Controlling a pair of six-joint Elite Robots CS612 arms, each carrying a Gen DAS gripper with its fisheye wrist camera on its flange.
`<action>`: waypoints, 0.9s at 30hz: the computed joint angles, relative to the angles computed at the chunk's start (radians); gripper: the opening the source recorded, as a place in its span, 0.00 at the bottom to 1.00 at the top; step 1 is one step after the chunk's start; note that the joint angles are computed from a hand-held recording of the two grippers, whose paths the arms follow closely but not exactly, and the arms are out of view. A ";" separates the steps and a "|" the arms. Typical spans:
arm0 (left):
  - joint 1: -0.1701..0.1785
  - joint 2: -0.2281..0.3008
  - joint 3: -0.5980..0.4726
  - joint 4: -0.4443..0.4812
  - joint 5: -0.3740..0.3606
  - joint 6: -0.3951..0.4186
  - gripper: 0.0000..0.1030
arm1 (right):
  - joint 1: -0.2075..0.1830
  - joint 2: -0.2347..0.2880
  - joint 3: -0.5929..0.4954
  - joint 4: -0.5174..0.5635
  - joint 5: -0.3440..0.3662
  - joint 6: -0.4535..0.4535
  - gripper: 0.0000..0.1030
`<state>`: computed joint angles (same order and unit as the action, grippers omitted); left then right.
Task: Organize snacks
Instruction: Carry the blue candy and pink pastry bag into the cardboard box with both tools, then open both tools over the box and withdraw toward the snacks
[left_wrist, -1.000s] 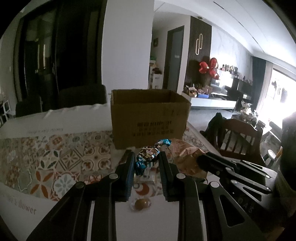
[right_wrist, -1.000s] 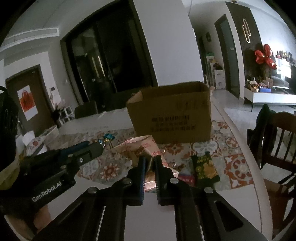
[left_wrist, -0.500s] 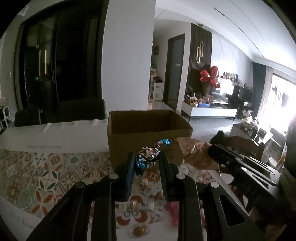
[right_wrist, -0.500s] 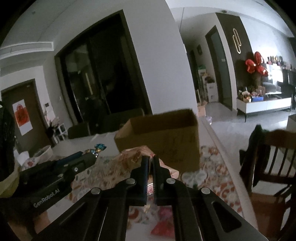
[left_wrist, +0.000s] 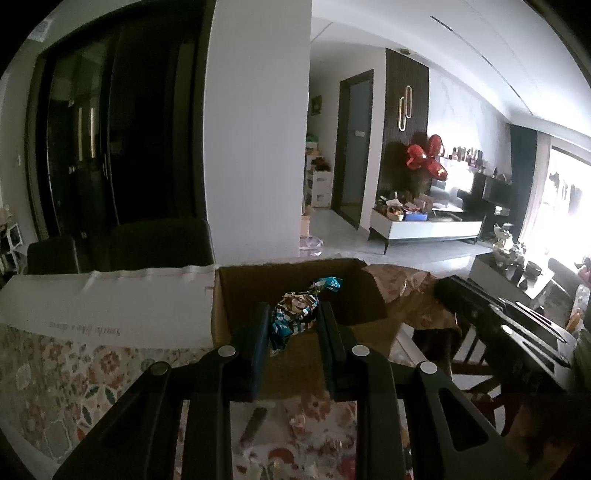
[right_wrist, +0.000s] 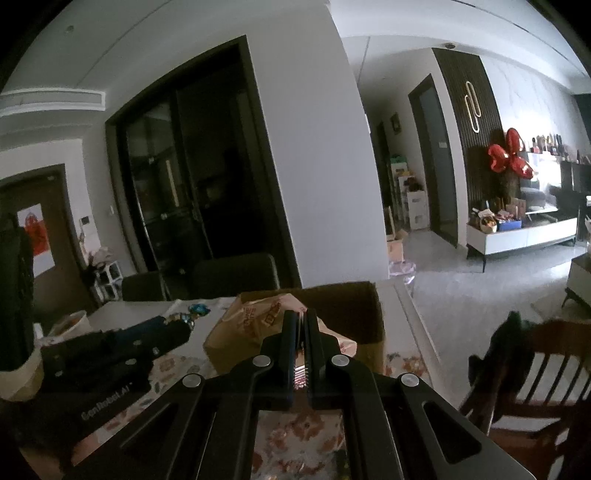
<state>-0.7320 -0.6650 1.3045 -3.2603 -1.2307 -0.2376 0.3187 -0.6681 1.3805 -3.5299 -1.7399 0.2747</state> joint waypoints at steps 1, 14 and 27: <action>0.003 0.009 -0.022 0.018 -0.001 0.001 0.25 | -0.002 0.004 -0.011 0.007 0.002 -0.008 0.05; 0.040 0.113 -0.243 0.212 -0.020 -0.028 0.25 | -0.029 0.066 -0.164 0.151 0.033 -0.062 0.05; 0.022 0.111 -0.218 0.195 0.091 0.012 0.75 | -0.044 0.084 -0.185 0.232 0.042 0.004 0.39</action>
<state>-0.7097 -0.5538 1.0866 -3.0655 -1.1395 -0.2253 0.2751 -0.5842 1.1955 -3.2982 -1.6976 0.2782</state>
